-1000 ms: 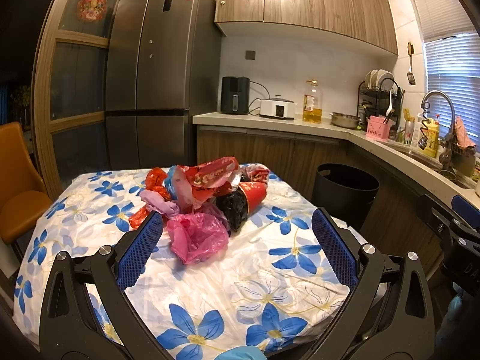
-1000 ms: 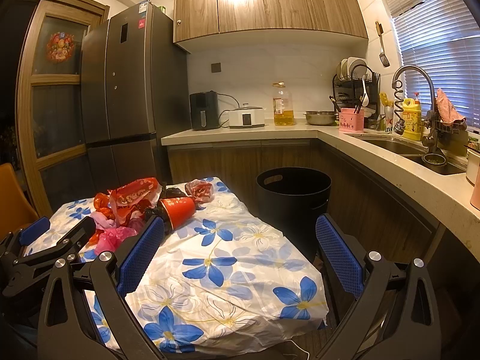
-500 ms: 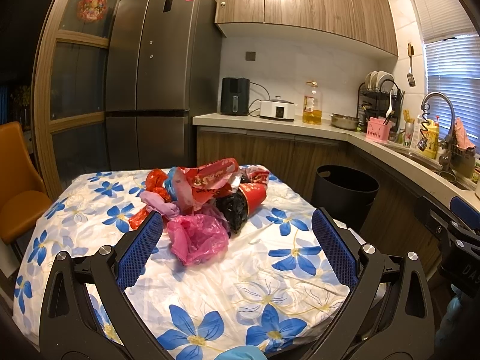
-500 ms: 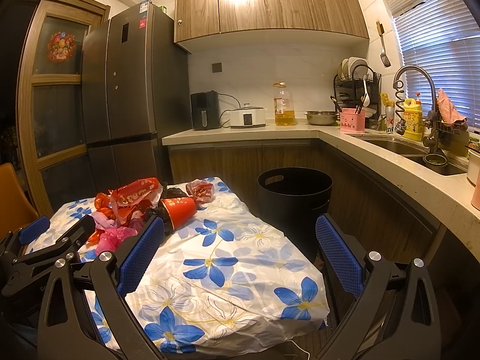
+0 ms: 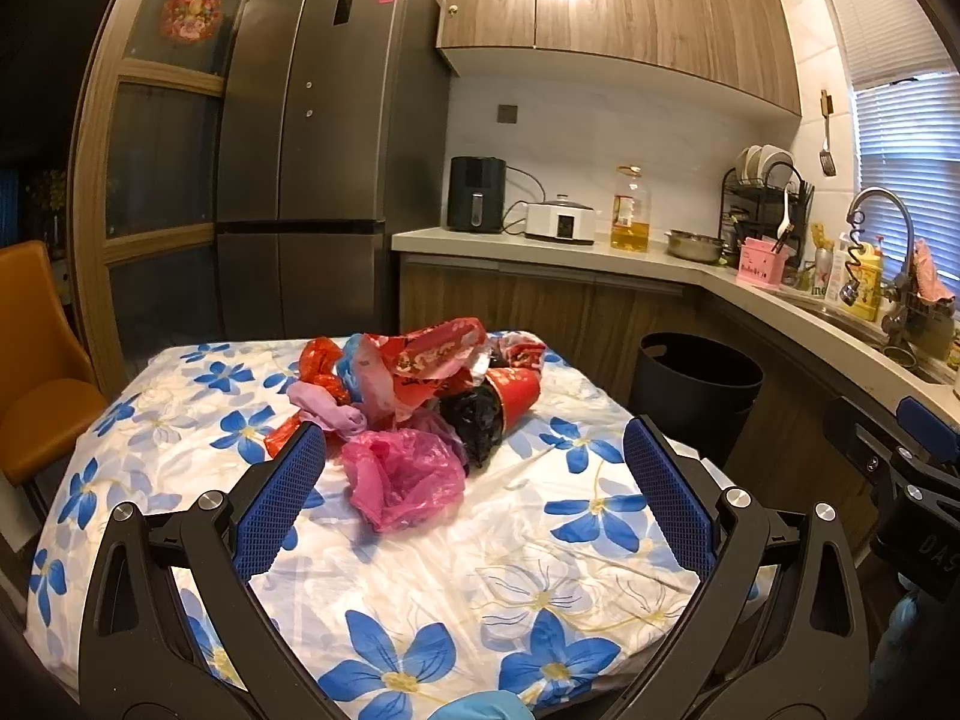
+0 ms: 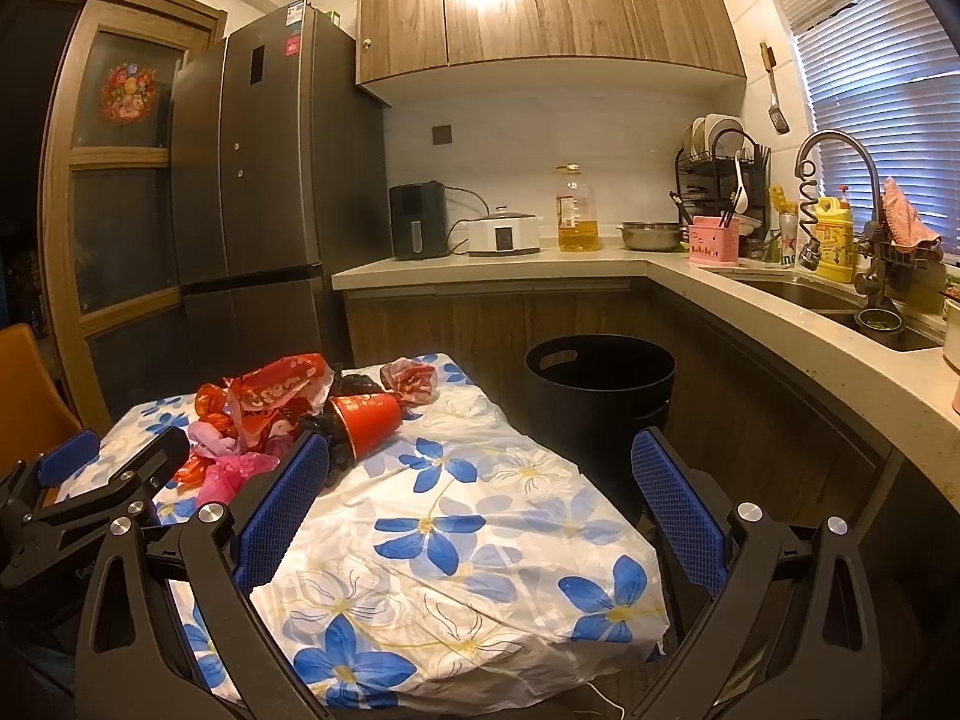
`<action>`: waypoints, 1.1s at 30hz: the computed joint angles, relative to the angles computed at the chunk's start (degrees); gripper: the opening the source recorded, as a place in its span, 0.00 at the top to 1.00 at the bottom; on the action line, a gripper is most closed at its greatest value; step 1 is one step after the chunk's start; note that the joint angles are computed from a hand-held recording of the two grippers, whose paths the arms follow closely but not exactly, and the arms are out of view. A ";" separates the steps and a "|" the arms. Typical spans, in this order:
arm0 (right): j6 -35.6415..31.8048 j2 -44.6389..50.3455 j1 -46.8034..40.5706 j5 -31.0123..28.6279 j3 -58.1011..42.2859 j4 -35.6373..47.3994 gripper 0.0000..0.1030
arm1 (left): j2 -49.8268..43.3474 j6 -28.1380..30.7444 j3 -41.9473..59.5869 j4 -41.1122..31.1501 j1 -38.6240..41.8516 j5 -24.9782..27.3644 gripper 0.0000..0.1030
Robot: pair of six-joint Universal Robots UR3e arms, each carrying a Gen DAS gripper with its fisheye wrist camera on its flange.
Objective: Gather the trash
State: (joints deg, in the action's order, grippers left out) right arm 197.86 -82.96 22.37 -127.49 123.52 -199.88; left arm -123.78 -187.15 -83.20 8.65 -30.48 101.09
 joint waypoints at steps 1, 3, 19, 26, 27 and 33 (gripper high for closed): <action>0.10 0.30 0.00 0.13 -0.15 -0.08 0.05 | -0.03 -0.04 -0.22 0.29 0.16 -0.04 0.05; 0.11 0.74 -0.26 0.99 -0.16 -0.65 0.05 | -0.19 0.02 -0.35 0.58 0.25 0.25 0.05; -1.65 8.67 -5.72 14.75 -2.45 -7.51 0.05 | -4.77 -2.48 -4.98 9.27 4.31 3.73 0.05; -3.10 15.36 -8.09 19.70 -6.95 -10.46 0.07 | -12.74 -3.41 1.63 9.14 7.60 1.76 0.08; -3.19 16.11 -8.49 20.38 -7.72 -10.31 0.09 | -13.75 -3.31 3.18 8.28 7.72 1.63 0.10; -3.34 20.00 -10.72 24.35 -13.11 -8.56 0.10 | -21.89 -4.07 17.43 -1.32 9.37 -0.80 0.27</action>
State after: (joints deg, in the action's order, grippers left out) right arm 194.52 -62.96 11.65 -103.14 110.41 -208.44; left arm -145.68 -191.22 -65.76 7.33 -21.11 100.29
